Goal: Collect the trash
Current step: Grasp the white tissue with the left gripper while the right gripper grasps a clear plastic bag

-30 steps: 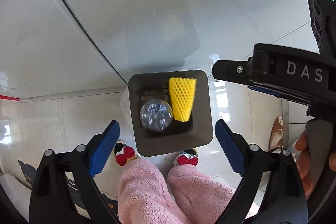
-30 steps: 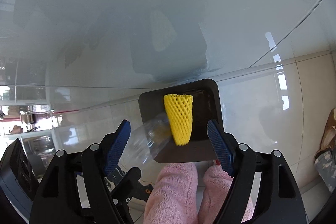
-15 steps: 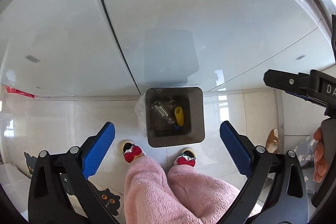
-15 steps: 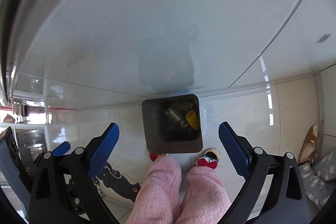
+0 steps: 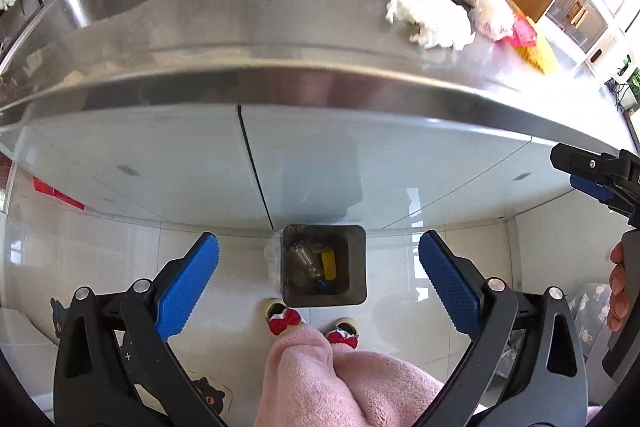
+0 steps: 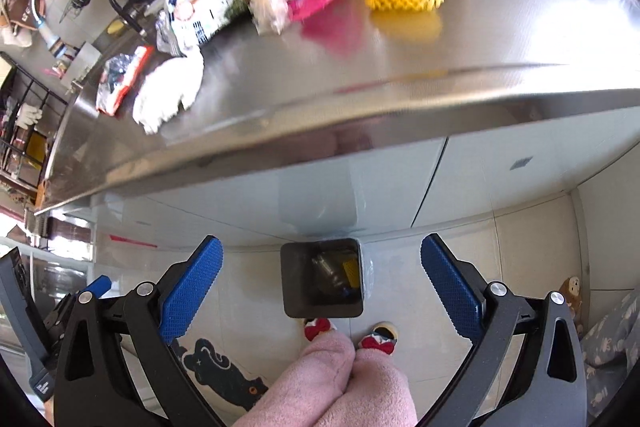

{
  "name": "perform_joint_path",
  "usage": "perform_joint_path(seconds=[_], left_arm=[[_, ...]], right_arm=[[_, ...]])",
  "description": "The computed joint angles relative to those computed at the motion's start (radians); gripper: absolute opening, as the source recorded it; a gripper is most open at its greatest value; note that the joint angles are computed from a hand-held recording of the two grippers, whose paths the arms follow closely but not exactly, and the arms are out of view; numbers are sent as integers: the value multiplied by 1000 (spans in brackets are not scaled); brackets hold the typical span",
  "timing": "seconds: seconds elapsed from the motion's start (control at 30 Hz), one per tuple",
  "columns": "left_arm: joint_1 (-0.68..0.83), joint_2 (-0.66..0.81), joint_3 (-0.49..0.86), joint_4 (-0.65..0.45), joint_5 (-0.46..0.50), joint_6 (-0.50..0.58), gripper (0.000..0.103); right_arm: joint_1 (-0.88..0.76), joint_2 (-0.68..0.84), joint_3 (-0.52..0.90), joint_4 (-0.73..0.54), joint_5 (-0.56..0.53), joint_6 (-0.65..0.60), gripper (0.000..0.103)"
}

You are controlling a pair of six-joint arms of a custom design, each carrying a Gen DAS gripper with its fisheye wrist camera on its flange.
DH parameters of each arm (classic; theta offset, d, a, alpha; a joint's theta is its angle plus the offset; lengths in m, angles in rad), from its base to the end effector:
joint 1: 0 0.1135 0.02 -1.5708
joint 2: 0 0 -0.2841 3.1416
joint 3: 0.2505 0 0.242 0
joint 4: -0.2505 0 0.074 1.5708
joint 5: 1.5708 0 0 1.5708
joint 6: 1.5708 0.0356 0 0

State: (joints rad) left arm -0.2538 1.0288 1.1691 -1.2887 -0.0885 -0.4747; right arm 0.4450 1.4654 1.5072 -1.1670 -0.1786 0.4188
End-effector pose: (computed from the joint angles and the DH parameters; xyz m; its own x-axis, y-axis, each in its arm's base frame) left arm 0.1383 -0.0326 0.3492 -0.8836 -0.2411 -0.4015 -0.2123 0.9703 -0.1157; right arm 0.2399 0.1214 0.3674 -0.9445 -0.0070 -0.3286 -0.1189 0.9393 0.3217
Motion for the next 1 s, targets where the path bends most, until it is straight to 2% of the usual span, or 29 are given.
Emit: perform_joint_path(seconds=[0.2,0.4,0.67,0.73,0.87,1.0], left_arm=[[63,107,177,16,38,98,95],[112,266,364,38,92,186,95],[140,414,477,96,166,276,90],[137,443,491,106,180,294,87],[131,497,511,119,203,314,84],[127,540,516,138,217,316,81]], right_arm=[[-32,81,204,-26,19,-16,100],[-54,231,480,-85,19,-26,100],[-58,432,741,-149,36,-32,97],[-61,468,778,-158,28,-34,90],[-60,531,844,-176,24,-48,84],[-64,544,815,-129,3,-43,78]])
